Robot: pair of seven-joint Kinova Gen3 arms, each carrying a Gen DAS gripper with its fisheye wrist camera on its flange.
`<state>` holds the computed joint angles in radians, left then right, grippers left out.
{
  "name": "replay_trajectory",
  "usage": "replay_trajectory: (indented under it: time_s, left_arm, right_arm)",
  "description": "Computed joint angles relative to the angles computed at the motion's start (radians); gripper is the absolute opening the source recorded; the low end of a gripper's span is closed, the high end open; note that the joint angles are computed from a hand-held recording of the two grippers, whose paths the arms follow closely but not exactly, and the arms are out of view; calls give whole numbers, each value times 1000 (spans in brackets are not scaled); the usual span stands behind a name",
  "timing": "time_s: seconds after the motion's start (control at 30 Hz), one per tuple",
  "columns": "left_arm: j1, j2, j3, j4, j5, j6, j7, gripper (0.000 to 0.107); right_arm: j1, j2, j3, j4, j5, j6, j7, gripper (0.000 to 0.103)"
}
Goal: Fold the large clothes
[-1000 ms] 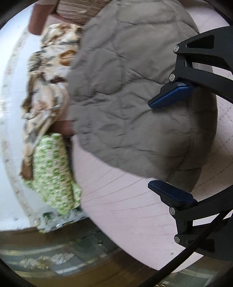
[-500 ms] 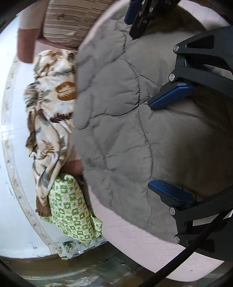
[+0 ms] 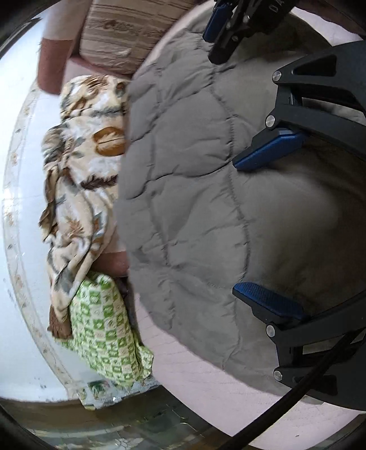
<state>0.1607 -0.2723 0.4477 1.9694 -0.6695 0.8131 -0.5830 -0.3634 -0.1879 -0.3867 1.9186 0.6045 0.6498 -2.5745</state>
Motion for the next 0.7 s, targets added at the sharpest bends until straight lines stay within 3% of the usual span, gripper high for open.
replay_trajectory:
  time_s: [0.07, 0.2, 0.3, 0.43, 0.7]
  left_arm:
    - [-9, 3, -9, -10, -5, -5, -4, 82]
    - [-12, 34, -42, -30, 10, -1, -21, 82]
    - [0, 47, -73, -34, 37, -5, -43, 82]
    - [10, 65, -77, -37, 29, 3, -44, 82]
    - [39, 72, -101, -35, 18, 3, -35, 82]
  right_arm:
    - [29, -14, -32, 7, 51, -35, -53, 59]
    - [14, 44, -31, -47, 73, -51, -39, 59]
    - [-52, 113, 27, -105, 46, -29, 20, 59]
    - [-104, 186, 42, -154, 84, 43, 23, 59]
    - [-173, 187, 129, -140, 51, 20, 57, 60]
